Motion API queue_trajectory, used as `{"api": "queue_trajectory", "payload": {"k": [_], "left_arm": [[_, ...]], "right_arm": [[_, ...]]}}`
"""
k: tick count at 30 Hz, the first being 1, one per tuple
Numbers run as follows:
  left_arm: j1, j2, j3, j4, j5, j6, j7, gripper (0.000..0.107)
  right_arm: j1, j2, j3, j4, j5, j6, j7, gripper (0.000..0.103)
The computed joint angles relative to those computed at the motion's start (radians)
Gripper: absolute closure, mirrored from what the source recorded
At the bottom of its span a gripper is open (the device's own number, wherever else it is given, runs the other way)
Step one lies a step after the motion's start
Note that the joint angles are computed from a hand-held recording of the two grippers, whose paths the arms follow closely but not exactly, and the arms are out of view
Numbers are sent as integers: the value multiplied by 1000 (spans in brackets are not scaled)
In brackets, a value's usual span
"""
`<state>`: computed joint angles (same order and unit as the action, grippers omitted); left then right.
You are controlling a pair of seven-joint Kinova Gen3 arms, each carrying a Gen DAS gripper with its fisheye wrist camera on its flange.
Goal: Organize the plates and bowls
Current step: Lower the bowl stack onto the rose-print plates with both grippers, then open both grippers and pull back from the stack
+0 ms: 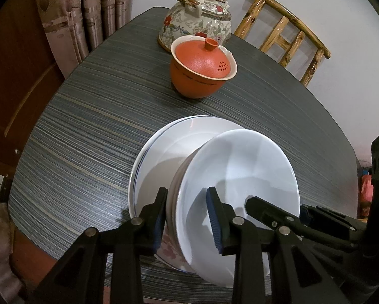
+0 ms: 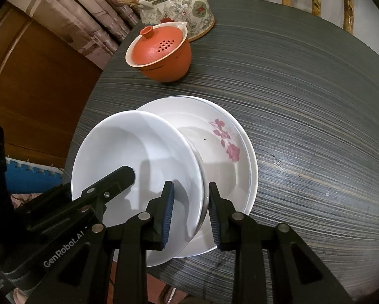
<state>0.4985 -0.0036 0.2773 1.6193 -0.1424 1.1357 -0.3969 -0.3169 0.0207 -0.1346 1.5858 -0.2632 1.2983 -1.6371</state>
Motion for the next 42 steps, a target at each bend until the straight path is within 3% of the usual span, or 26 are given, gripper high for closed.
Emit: {"api": "queue_trajectory", "payload": {"k": [3,8,14,33,42], "left_arm": [[2,4,2,-9,-6,10,0,76],[62,55,24,-90,-121,118,37,79],[82,57,8,-95,-124,133,43,79],[210,100,26,-167,-286,290,160,76],[296,113,45,-188,-379,357,233,69]], "right_arm": [[-1,-3,-1,4,1,-6,-3,77],[-11,-12,-9,13,15,-18,-10,77],[-20,-28,-13,21,22,-33,-22,76],[-58,-133,-48,90,175,-142,-68,49],[-29,-224,-19,166,129,-191,-20,32]]}}
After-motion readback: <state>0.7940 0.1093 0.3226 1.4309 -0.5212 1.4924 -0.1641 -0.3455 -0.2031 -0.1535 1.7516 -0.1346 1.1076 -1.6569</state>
